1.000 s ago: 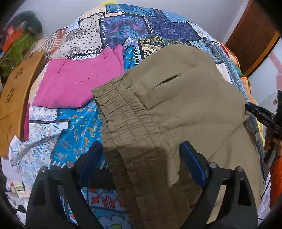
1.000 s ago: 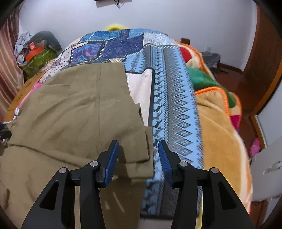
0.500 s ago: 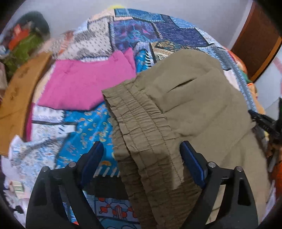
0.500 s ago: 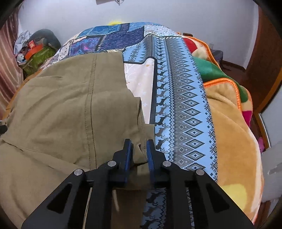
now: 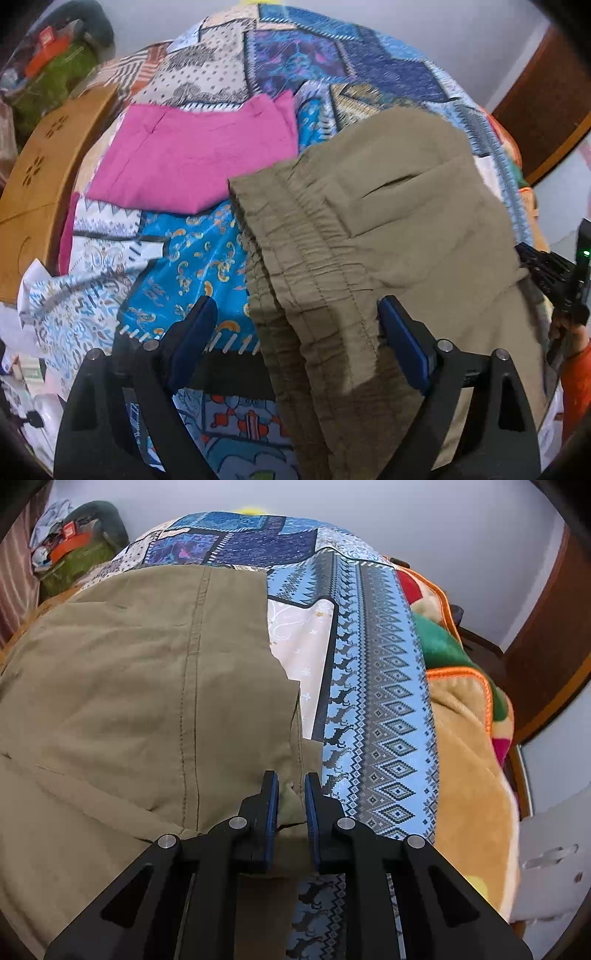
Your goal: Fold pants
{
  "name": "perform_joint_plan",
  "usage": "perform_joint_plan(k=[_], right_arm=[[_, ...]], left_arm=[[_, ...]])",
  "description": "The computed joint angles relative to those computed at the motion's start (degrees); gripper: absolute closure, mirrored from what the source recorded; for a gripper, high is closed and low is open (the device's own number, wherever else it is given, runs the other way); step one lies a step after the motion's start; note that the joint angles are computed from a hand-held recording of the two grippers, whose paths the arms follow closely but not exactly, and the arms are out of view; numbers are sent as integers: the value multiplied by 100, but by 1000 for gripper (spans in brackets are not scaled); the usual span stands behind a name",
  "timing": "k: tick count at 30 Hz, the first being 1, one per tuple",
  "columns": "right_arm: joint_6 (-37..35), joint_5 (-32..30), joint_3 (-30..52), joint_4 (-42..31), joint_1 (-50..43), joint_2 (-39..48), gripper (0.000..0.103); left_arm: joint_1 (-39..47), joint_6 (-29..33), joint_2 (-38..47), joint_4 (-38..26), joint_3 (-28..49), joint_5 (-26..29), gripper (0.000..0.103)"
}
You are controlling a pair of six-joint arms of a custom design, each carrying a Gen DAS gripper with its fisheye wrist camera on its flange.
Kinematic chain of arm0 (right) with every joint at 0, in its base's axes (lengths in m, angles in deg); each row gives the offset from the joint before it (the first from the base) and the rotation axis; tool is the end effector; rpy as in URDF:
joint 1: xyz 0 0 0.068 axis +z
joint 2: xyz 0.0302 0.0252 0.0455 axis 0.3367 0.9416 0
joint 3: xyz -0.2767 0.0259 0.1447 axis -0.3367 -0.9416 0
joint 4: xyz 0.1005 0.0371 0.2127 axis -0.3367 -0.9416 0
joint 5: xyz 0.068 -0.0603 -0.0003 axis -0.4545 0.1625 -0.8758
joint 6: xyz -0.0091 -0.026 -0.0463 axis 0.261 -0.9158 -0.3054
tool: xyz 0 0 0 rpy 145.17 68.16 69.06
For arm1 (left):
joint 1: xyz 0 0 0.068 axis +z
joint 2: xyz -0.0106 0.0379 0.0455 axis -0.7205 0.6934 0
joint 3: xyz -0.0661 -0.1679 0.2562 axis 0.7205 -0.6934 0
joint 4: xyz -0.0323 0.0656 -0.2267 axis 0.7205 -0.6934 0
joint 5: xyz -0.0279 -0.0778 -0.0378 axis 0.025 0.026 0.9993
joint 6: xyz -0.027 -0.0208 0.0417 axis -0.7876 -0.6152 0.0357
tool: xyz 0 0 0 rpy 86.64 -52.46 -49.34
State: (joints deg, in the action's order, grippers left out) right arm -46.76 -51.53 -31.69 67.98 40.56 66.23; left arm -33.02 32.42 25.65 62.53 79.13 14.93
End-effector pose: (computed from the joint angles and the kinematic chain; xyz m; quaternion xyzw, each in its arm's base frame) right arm 0.2801 0.1074 0.2138 -0.2643 0.9262 0.0303 0.2672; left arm 0.2171 0.0461 0.2019 -0.1443 0.9659 -0.0442 0.2105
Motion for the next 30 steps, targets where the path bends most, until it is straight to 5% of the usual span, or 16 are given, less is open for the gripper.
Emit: perform_joint_plan(k=[4, 7, 13, 23, 30], right_arm=[[-230, -245, 561, -985, -59, -105, 79], [-416, -385, 744, -1044, -57, -278, 63], [-302, -518, 1454, -919, 85, -74, 50], [155, -487, 2927, -586, 407, 1634, 50], [465, -727, 4075, -1004, 416, 2653, 50]], left_arm=[[48, 438, -306, -285, 289, -49, 13], [156, 582, -149, -248, 480, -160, 12], [381, 589, 792, 96, 960, -292, 12], [694, 760, 1811, 551, 1390, 110, 12], [800, 686, 2408, 927, 1395, 459, 12]])
